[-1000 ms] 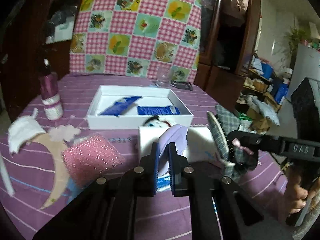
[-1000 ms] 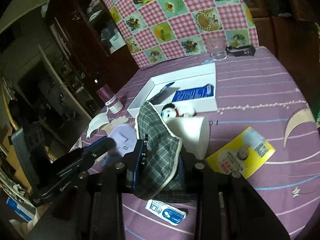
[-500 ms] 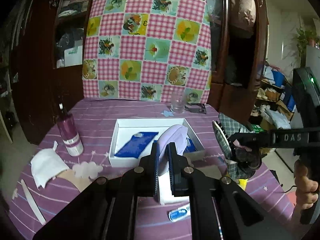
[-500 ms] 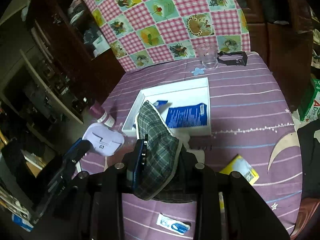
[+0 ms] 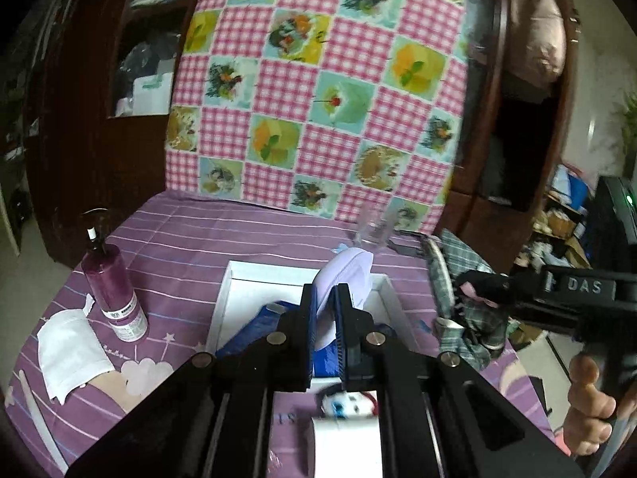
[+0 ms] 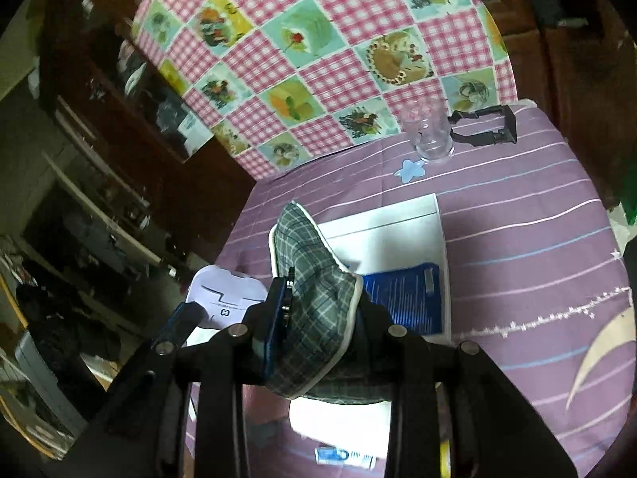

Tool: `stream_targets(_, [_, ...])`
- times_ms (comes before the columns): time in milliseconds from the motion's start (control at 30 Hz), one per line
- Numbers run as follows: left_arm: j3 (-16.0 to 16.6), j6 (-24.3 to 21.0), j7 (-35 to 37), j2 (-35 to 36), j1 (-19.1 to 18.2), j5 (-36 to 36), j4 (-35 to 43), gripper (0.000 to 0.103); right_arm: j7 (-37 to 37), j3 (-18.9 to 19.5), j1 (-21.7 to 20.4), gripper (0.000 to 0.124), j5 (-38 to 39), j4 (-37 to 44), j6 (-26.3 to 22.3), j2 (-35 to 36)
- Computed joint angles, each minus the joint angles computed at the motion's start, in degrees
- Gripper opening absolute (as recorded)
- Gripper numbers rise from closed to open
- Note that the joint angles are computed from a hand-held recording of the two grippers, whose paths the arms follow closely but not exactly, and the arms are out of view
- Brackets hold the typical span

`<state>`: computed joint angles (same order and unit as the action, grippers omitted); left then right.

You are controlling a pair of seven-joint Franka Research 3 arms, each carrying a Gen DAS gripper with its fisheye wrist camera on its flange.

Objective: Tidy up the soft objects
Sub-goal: 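Carry the plaid slipper with the right gripper while the left gripper carries the lavender pad to the tray, then lower both held items into the white tray and open both grippers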

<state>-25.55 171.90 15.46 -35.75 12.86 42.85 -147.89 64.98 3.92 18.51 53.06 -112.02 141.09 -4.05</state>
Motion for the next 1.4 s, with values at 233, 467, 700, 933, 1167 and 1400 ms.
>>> stream_targets(233, [-3.36,1.88,-4.24,5.02,7.03,3.14,2.20,0.008,-5.60,1.05,-0.03,0.033,1.70,1.97,4.30,4.07])
stream_targets(467, [-2.99,-3.28,-7.06,10.07,6.49,9.41,4.36,0.008,-4.47,2.34,0.79,0.033,-6.75,1.69,7.62,6.92])
stream_targets(700, [-2.89,-12.72,-10.59,12.76,4.36,16.36,6.61,0.008,-10.12,3.63,1.44,0.033,-4.72,-0.14,14.99,7.94])
stream_targets(933, [5.21,-4.64,-10.18,18.18,-0.88,17.11,6.37,0.008,-8.89,4.24,2.59,0.033,-9.74,0.31,20.15,11.46])
stream_targets(1167, [10.07,0.37,-4.95,21.24,-6.32,16.07,6.76,0.008,-6.58,5.10,1.72,0.033,-12.73,1.44,17.53,12.97])
stream_targets(1400, [10.48,-18.64,-1.58,25.62,-12.19,12.28,10.89,0.007,-0.56,3.86,2.35,0.033,-18.66,3.32,12.64,14.52])
